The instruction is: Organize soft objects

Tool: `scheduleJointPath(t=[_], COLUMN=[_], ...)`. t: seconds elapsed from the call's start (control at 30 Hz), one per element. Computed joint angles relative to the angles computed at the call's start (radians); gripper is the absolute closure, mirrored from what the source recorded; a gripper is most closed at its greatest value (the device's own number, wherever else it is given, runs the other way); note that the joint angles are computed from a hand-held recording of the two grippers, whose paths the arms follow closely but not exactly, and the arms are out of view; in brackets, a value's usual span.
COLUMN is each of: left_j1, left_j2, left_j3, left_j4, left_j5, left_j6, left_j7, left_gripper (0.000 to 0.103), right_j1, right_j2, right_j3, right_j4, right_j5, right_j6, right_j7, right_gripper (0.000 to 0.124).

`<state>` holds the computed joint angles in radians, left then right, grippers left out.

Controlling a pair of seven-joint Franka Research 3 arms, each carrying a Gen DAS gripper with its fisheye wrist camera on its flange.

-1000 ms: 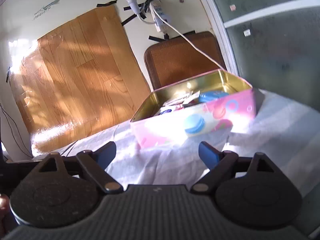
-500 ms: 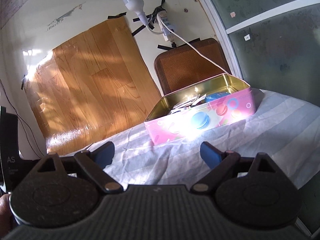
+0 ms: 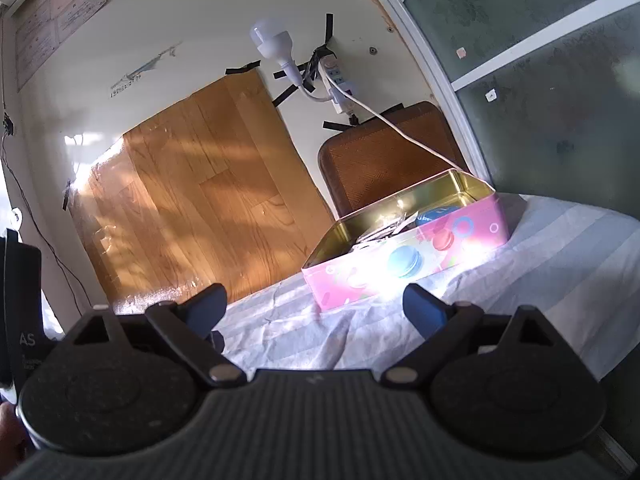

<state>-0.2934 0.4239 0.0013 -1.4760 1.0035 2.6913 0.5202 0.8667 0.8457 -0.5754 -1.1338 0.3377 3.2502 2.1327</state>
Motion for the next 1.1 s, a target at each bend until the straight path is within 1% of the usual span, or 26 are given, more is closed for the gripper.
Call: scheduleJointPath(t=[0.2, 0.33, 0.4, 0.67, 0.9, 0.97, 1.1], left_j1=[0.011, 0.002, 0.006, 0.004, 0.008, 0.012, 0.013], left_j2=[0.003, -0.005, -0.01, -0.021, -0.034, -0.036, -0.034], left_j3=[-0.01, -0.001, -0.002, -0.002, -0.003, -0.006, -0.011], left_j4=[-0.011, -0.024, -0.033, -0.055, -0.072, -0.075, -0.073], left_j5=[-0.046, -0.026, -0.02, 0.003, 0.031, 0.032, 0.032], left_j6=[0.003, 0.006, 0.017, 0.022, 0.02, 0.021, 0.014], left_j7=[0.033, 0.019, 0.021, 0.023, 0.015, 0.015, 0.02], left_gripper=[0.0, 0.0, 0.0, 0.0, 0.0, 0.0, 0.0], right_j1=[0.012, 0.027, 0.024, 0.05, 0.042, 0.048, 0.045], right_j2=[0.0, 0.009, 0.009, 0.024, 0.029, 0.033, 0.034], right_j3=[-0.017, -0.041, -0.037, -0.092, -0.088, -0.1, -0.101], right_j4=[-0.009, -0.004, 0.0, 0.007, 0.021, 0.023, 0.026], right_j5=[0.002, 0.005, -0.002, -0.016, -0.062, -0.07, -0.087], right_j6=[0.004, -0.004, -0.007, -0.024, -0.038, -0.041, -0.044], right_j7=[0.002, 0.008, 0.009, 0.057, 0.101, 0.118, 0.135], right_gripper=[0.027, 0.027, 0.027, 0.027, 0.027, 0.027, 0.027])
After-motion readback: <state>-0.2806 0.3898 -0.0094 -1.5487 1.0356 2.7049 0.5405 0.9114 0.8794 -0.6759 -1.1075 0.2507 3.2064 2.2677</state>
